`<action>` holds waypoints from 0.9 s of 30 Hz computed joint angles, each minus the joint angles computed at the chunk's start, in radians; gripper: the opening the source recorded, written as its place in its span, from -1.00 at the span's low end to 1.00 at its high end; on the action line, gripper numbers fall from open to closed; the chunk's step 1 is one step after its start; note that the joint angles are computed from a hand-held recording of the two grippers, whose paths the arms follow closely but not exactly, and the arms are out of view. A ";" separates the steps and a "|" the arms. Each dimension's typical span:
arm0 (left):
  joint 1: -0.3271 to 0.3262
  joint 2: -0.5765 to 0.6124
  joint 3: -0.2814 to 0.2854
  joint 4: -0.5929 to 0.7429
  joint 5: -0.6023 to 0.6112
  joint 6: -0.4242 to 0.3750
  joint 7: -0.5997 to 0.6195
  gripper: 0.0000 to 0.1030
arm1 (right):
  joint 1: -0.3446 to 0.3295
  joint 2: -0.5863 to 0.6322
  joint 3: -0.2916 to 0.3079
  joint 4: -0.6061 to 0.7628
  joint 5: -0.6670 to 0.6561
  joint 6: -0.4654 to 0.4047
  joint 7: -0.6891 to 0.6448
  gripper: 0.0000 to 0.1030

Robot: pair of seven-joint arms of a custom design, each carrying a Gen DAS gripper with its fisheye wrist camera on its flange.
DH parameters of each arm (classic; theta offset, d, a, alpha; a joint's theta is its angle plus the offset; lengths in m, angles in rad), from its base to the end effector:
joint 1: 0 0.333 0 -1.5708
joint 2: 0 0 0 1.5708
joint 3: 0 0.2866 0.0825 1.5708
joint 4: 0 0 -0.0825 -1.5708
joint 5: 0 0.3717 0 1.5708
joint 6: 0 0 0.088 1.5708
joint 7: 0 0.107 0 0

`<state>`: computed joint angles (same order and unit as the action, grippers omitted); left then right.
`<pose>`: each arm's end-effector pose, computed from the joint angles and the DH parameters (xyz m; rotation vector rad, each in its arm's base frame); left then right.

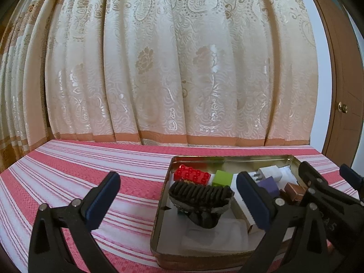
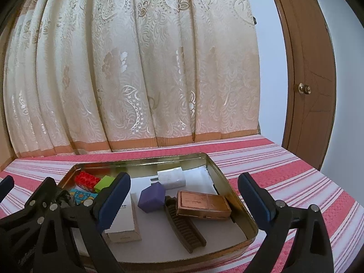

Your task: Organize rigid objects

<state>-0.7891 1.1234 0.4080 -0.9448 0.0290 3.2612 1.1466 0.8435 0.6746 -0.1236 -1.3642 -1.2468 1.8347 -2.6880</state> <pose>0.6473 -0.4564 0.3452 -1.1254 1.8345 -1.3310 0.5661 0.4212 0.3460 -0.8629 2.0343 -1.4304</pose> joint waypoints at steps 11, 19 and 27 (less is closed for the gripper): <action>-0.031 -0.027 0.027 -0.073 -0.058 0.054 0.041 1.00 | 0.021 -0.005 0.006 -0.006 -0.014 -0.044 0.002 0.89; -0.043 -0.032 0.022 -0.090 -0.145 0.071 0.130 1.00 | 0.043 -0.011 0.008 -0.020 -0.040 -0.088 0.026 0.89; -0.028 -0.051 -0.028 -0.112 -0.173 0.091 0.207 1.00 | 0.040 -0.033 0.023 -0.052 -0.053 -0.092 0.056 0.89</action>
